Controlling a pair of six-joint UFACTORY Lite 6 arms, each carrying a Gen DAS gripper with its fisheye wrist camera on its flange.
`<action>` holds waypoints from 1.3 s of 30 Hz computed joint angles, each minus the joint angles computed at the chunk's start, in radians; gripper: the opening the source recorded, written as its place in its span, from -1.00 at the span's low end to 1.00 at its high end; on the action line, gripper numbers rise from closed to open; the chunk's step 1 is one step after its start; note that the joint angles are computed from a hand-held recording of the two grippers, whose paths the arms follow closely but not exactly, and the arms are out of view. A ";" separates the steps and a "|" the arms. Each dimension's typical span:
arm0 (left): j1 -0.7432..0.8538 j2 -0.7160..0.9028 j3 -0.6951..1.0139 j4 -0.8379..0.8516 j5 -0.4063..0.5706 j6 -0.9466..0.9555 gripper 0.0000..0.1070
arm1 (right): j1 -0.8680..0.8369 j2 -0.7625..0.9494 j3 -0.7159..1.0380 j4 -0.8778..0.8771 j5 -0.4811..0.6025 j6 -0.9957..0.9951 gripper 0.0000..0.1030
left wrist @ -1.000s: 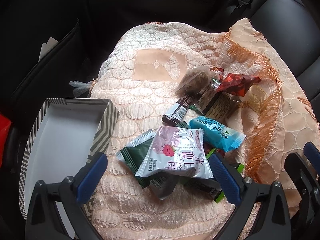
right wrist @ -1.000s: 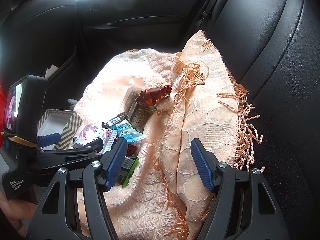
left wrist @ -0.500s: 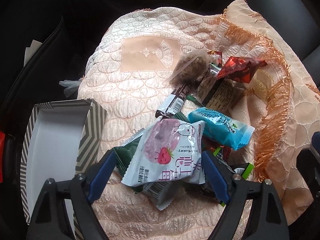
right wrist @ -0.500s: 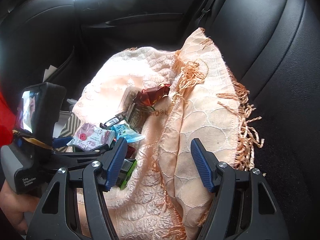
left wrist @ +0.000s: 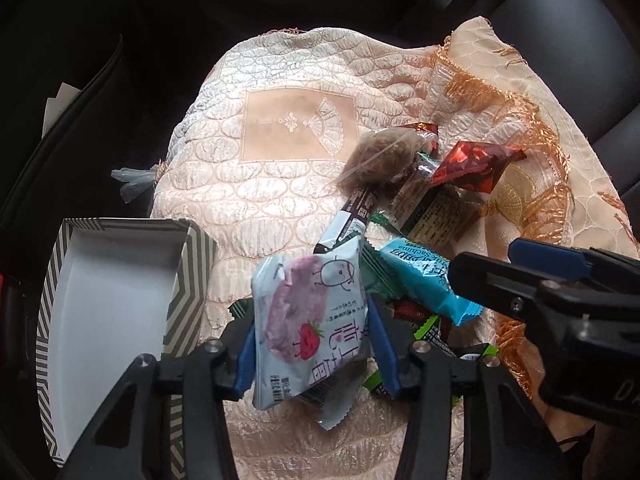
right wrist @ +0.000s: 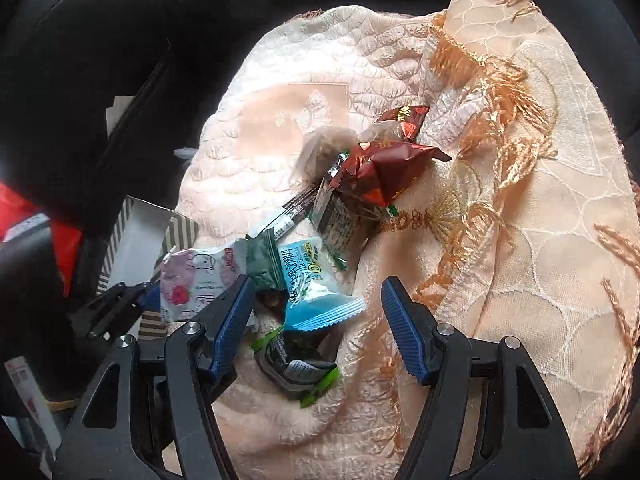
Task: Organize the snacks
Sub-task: 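Grasp the pink strawberry packet with left gripper while right gripper grasps blue packet, then carry both packets into the striped tray and open both grippers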
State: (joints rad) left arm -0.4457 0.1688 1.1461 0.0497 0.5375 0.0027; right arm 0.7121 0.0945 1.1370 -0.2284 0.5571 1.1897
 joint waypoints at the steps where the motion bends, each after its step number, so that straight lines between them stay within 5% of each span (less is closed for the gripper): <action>1: 0.006 -0.009 -0.010 0.001 -0.007 -0.001 -0.08 | 0.000 0.016 0.012 0.002 0.001 -0.013 0.29; 10: 0.080 -0.148 -0.067 -0.145 0.030 0.183 -0.15 | -0.056 0.208 0.148 0.126 0.006 -0.219 0.28; 12: 0.108 -0.168 -0.067 -0.198 0.051 0.244 -0.15 | -0.057 0.225 0.159 0.122 0.017 -0.236 -0.12; 15: 0.144 -0.198 -0.070 -0.225 0.073 0.279 -0.15 | -0.062 0.202 0.121 0.144 -0.012 -0.255 -0.40; 24: 0.282 -0.259 -0.047 -0.312 0.124 0.415 -0.15 | 0.059 0.059 0.075 -0.029 0.012 -0.066 -0.42; 30: 0.399 -0.241 -0.015 -0.363 0.132 0.499 -0.14 | 0.138 0.131 0.260 -0.080 0.083 -0.047 -0.42; 39: 0.550 -0.082 0.056 -0.311 0.056 0.514 -0.14 | 0.165 0.547 0.799 -0.001 0.162 -0.195 -0.42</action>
